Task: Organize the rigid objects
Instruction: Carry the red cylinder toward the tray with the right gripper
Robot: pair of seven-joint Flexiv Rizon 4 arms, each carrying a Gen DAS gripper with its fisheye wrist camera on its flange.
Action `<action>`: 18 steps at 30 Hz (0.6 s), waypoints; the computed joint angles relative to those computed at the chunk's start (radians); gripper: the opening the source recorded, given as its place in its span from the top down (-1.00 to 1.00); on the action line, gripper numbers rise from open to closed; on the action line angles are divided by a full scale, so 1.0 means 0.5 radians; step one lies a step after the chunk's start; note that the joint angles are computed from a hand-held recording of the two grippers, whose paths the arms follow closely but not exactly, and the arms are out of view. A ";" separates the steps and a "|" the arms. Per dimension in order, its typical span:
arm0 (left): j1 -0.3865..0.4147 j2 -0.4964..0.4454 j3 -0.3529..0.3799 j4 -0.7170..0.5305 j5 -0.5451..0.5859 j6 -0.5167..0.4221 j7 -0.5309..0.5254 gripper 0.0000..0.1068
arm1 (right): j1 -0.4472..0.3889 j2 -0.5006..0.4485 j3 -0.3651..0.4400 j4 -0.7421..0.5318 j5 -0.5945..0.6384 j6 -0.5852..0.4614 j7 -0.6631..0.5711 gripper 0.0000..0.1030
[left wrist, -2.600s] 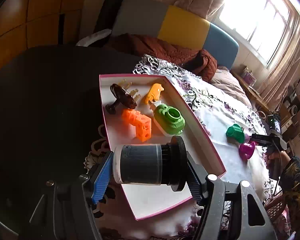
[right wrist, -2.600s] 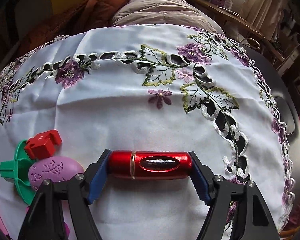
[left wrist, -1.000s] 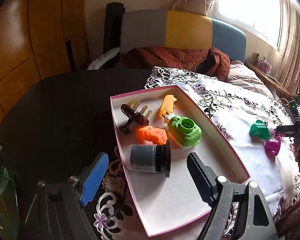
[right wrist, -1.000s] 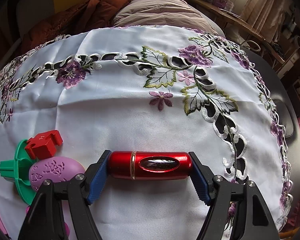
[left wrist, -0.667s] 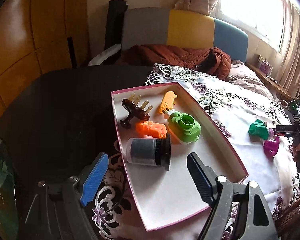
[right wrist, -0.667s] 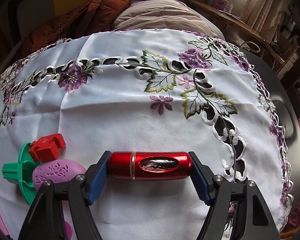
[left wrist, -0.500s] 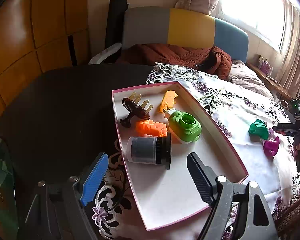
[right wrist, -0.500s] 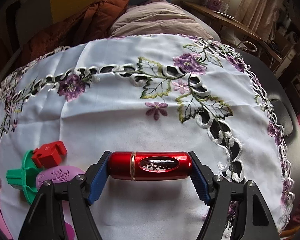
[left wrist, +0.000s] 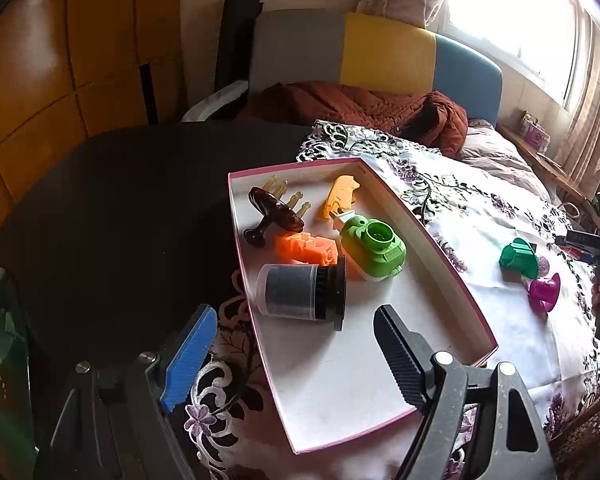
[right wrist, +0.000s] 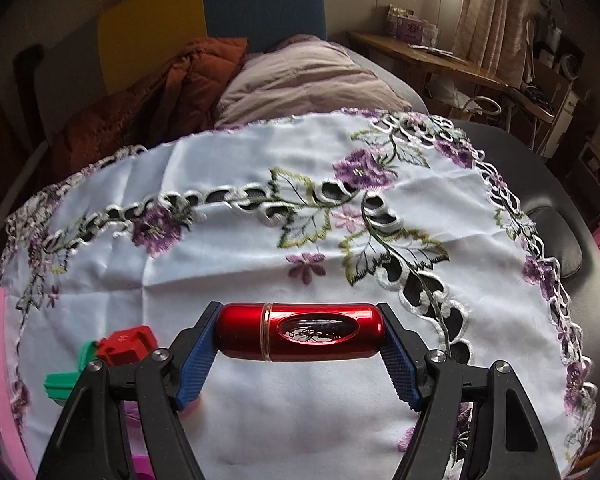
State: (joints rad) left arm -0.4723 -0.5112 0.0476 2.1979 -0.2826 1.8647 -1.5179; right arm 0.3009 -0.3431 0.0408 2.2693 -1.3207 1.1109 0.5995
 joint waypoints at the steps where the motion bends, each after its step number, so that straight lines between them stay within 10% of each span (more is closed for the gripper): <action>1: -0.001 0.000 0.003 -0.001 0.002 0.003 0.001 -0.54 | -0.003 0.014 -0.016 -0.001 -0.080 0.028 0.057 -0.45; 18: 0.180 0.020 -0.137 0.048 0.093 0.060 -0.074 -0.54 | 0.265 -0.166 0.129 -0.593 -0.609 0.184 -0.078 -0.45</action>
